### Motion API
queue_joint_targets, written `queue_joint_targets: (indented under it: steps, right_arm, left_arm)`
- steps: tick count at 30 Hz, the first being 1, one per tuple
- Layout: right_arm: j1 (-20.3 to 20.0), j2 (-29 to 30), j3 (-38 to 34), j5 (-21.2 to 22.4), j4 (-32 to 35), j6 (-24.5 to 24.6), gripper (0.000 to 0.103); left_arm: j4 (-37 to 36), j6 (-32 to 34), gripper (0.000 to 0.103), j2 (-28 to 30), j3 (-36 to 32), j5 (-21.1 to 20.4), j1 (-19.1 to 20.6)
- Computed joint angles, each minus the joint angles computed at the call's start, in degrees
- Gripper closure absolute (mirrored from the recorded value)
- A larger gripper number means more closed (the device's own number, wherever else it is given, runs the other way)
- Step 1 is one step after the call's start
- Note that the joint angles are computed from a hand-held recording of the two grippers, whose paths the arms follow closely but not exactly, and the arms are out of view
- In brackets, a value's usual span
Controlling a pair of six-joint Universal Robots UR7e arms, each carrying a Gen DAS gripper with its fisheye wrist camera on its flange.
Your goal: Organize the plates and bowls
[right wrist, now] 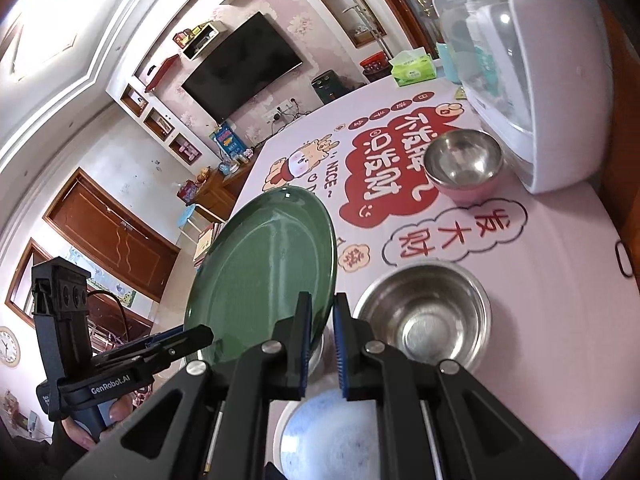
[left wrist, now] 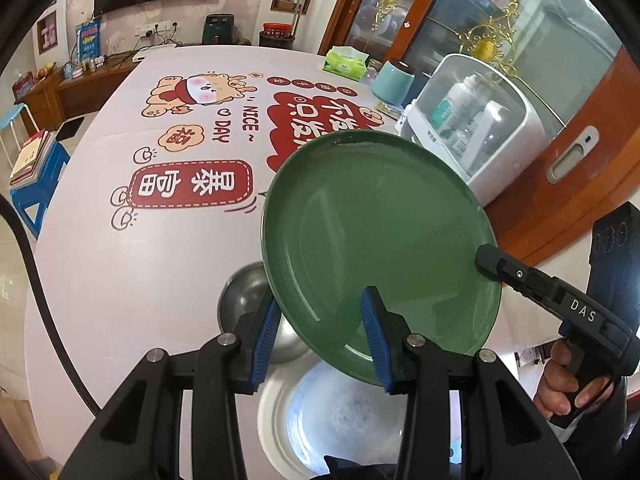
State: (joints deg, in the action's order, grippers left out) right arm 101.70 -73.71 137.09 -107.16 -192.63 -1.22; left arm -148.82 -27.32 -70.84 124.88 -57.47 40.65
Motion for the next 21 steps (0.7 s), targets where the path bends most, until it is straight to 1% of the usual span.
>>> queue_joint_targets:
  steps: [10,21]
  right_arm:
    - [1.0,-5.0,6.8,-2.4,0.2,0.8,0.093]
    - [0.4,-8.9,13.1,-4.6,0.5,1.9,0.093]
  left_arm:
    - [0.2,-7.2,0.063,-3.2,6.8,-1.1,-4.7]
    - [1.1,-13.3,0.063,-4.2,12.4,-3.5,-8.4]
